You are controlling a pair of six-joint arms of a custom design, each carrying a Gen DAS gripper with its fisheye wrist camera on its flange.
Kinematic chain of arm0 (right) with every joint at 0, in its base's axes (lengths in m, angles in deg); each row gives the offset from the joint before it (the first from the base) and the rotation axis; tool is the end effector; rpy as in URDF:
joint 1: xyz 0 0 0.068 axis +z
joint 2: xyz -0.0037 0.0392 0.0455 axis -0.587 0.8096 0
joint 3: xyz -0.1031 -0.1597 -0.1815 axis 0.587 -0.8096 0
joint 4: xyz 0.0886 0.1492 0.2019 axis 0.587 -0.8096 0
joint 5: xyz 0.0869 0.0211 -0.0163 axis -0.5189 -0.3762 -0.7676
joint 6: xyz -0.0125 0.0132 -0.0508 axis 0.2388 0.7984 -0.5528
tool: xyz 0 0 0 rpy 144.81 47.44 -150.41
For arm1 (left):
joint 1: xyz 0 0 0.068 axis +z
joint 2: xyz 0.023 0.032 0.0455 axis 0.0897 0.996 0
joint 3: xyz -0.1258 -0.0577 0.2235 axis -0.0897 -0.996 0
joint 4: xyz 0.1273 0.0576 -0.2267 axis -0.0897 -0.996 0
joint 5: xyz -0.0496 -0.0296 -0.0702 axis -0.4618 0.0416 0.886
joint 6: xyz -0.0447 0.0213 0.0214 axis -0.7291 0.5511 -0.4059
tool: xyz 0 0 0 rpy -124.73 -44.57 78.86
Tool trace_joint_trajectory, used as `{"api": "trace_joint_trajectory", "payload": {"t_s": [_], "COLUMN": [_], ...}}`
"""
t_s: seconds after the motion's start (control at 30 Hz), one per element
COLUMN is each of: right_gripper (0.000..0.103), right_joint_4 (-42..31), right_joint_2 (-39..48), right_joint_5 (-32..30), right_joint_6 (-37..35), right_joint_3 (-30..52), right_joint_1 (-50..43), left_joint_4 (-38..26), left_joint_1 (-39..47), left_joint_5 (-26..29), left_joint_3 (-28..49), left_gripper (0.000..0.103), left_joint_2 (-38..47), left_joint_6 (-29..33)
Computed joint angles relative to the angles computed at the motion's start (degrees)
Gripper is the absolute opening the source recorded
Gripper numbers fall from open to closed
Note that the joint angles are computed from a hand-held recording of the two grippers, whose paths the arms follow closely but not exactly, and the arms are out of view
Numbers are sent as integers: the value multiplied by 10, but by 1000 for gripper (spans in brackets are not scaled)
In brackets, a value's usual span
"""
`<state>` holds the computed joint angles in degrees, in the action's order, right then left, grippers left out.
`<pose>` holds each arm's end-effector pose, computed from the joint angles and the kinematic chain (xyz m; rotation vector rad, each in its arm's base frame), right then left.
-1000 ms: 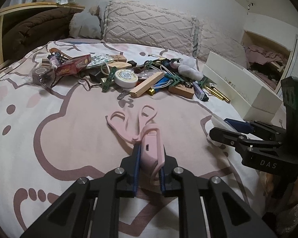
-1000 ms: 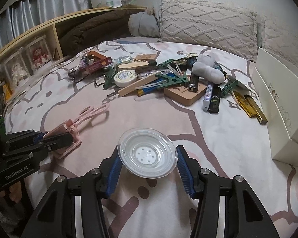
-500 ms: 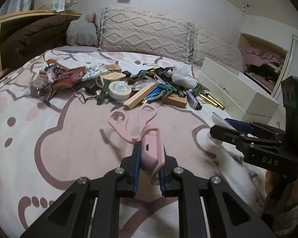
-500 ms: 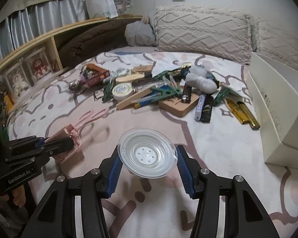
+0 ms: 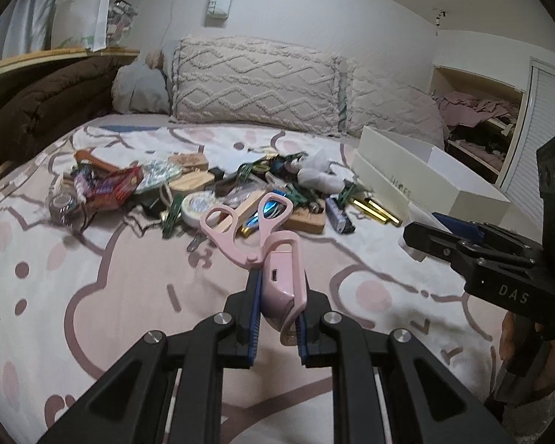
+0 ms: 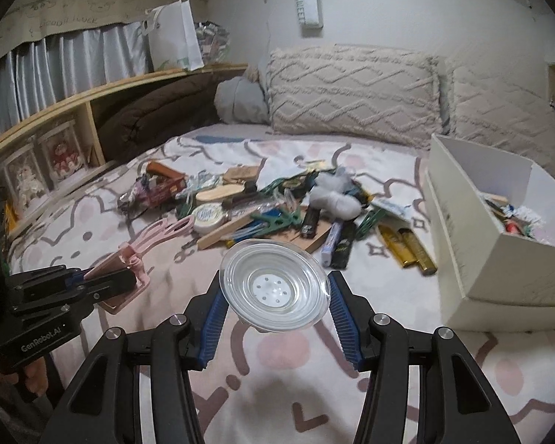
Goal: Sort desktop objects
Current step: 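Carry the pink clip and clear dish over the white shoebox with both tools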
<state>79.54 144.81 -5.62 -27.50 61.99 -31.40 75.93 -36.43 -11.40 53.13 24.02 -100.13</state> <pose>0.3527 0.0490 0.1608 -0.8122 2.0563 0.5550 0.2296 -0.1728 0.1533 -0.3916 2.1304 -0.0123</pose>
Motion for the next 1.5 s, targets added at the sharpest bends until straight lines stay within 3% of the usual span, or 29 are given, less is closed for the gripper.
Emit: {"api": "trace_joint_trajectory", "payload": {"t_s": [0.53, 0.97, 1.5], "right_gripper": [54, 54, 54], "right_joint_4": [34, 50, -9], "right_joint_2": [-53, -76, -25], "right_joint_5": [-21, -39, -43], "right_joint_6": [26, 58, 57], "right_joint_3": [-4, 25, 157], "right_joint_1": [-38, -75, -133], "left_joint_4": [24, 45, 20], "left_joint_1": [5, 19, 30], "left_joint_5": [-14, 5, 65], "left_joint_3": [108, 207, 409], "left_gripper": [16, 16, 16], "left_joint_2": [28, 71, 193], "left_joint_6": [120, 196, 261]}}
